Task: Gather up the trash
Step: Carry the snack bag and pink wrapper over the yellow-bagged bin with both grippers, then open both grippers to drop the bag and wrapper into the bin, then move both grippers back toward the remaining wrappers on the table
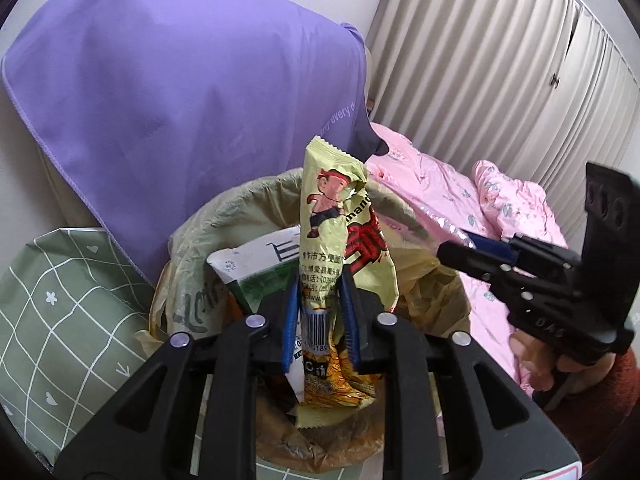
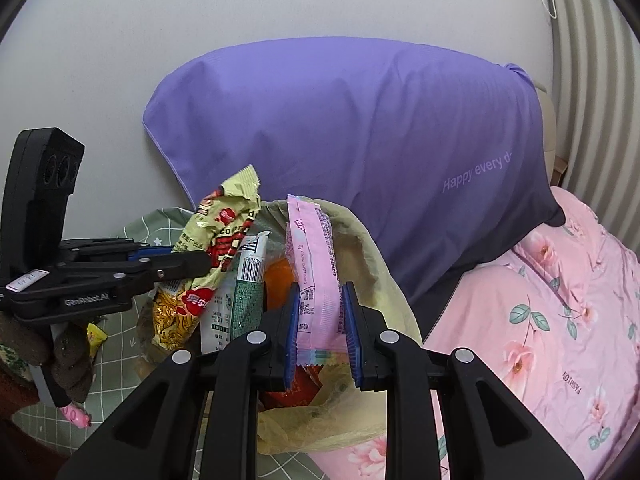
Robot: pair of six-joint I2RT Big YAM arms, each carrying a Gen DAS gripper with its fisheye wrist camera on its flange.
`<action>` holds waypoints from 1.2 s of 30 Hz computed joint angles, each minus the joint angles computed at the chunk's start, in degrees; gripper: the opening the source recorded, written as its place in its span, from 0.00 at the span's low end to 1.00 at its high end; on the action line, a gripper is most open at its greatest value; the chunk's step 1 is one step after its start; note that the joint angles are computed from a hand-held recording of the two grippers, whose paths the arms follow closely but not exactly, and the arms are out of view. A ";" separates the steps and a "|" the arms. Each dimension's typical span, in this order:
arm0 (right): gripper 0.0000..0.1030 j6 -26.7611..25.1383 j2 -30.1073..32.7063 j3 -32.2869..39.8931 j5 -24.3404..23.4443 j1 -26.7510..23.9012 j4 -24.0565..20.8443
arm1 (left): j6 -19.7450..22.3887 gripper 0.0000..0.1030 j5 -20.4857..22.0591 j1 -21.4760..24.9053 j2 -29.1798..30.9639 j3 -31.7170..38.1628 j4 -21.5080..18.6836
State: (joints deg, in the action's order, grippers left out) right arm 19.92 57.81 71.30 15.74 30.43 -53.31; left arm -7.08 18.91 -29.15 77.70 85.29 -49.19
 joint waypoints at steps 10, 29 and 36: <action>0.43 2.08 -0.01 -0.22 1.55 1.07 -0.21 | -4.23 0.59 0.13 2.06 -4.35 -2.84 -0.33; 0.53 -4.39 4.36 4.51 -2.81 14.19 8.73 | -1.16 0.63 -21.74 13.57 -31.45 -21.30 -2.85; 0.53 -6.26 10.94 8.27 -7.55 18.51 11.17 | -0.48 0.63 -18.12 34.77 -42.36 -27.86 -10.93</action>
